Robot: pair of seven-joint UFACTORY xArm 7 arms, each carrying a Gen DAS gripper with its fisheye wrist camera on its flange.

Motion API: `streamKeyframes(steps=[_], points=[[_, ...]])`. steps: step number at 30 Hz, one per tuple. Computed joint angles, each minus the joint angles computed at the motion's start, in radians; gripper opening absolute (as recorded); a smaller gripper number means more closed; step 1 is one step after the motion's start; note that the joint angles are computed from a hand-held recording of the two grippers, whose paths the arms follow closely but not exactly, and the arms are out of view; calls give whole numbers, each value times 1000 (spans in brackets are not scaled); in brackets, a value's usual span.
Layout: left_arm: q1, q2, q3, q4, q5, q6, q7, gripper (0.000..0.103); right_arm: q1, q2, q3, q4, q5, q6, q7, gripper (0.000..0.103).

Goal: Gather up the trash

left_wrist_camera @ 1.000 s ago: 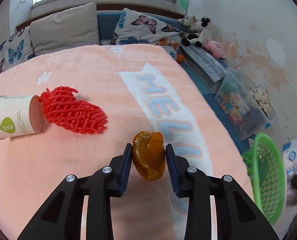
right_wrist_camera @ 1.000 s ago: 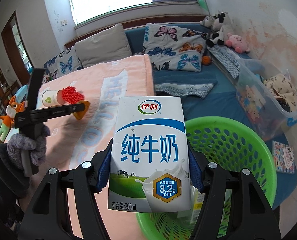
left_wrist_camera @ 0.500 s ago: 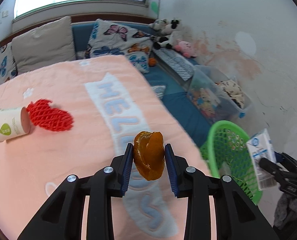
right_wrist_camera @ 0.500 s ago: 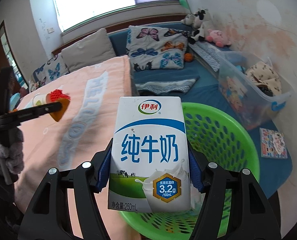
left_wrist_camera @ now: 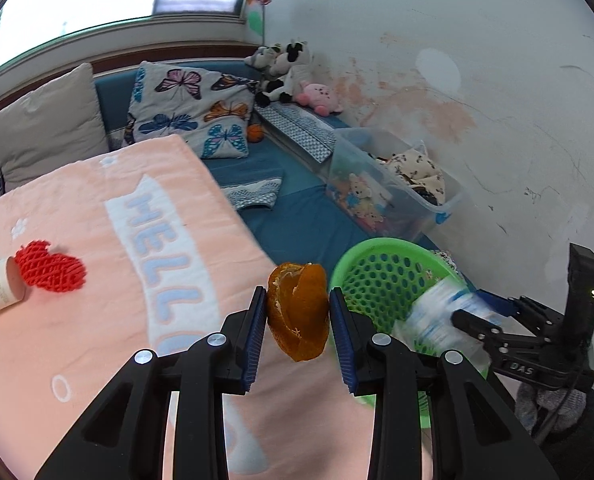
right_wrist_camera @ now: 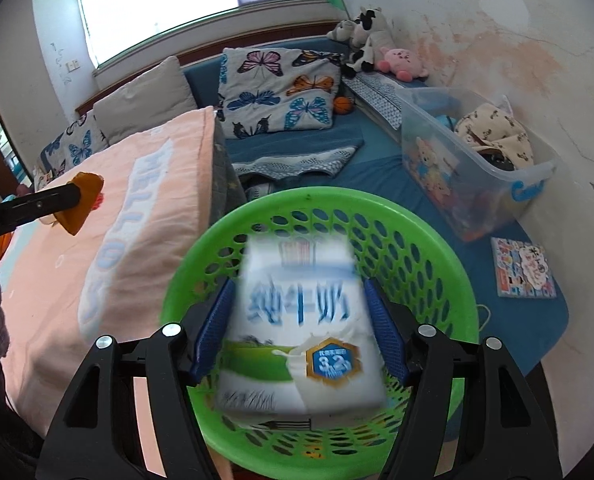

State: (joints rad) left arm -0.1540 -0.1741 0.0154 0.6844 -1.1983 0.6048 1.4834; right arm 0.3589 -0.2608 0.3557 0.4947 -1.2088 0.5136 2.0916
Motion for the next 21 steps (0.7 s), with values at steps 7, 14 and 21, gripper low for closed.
streamKeyframes(steps=[7,14,21], points=[[-48,-40,-30,-33,0,-13,-15,31,-4,-78,11,-56,26,-1,15,68],[-124,-34,-68,-58,5,-63,-24,31,-4,-190,69,-124,130,19,-14,74],[-183,37,-112,-52,26,-143,-57,31,-26,-282,131,-183,228,9,-40,78]])
